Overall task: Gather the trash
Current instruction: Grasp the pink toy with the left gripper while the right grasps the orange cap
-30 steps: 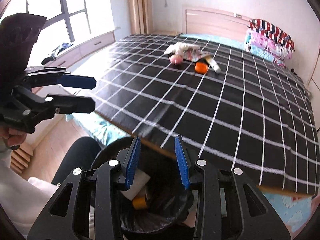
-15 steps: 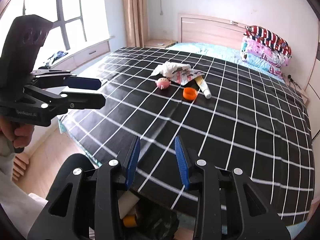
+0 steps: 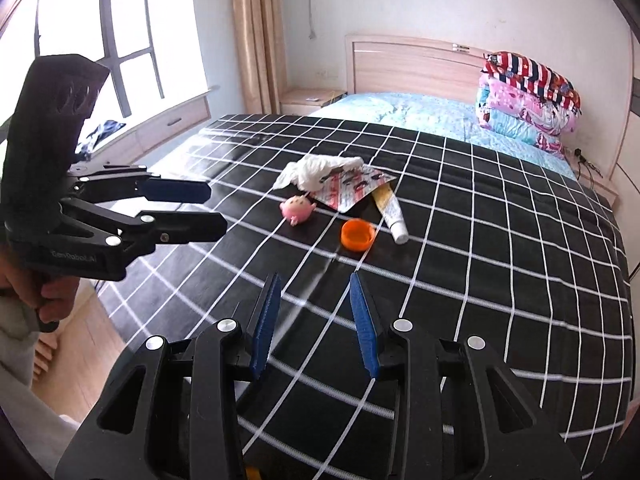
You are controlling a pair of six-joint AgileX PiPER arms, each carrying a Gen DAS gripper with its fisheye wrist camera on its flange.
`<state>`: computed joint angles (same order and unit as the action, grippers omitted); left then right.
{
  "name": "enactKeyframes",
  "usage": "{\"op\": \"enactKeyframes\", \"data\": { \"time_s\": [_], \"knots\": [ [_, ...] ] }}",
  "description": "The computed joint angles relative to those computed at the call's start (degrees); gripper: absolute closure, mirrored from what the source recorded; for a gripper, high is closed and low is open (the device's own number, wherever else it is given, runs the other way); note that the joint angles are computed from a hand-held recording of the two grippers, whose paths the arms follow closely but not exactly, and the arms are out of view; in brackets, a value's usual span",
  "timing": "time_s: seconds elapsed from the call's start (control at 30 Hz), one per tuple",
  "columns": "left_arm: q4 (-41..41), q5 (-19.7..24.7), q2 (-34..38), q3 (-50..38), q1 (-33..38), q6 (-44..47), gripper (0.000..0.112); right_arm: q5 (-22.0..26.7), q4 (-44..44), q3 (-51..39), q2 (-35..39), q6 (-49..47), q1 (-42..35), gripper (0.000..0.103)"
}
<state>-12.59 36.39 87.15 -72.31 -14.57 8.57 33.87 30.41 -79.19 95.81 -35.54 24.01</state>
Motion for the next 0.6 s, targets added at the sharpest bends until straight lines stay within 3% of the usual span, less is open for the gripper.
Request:
{"op": "enactKeyframes", "data": {
  "time_s": [0.6],
  "knots": [
    [-3.61, 2.23, 14.55, -11.99, 4.10, 3.11, 0.059, 6.60, -4.86, -19.70, 15.61, 6.58, -0.30, 0.067]
  ]
}}
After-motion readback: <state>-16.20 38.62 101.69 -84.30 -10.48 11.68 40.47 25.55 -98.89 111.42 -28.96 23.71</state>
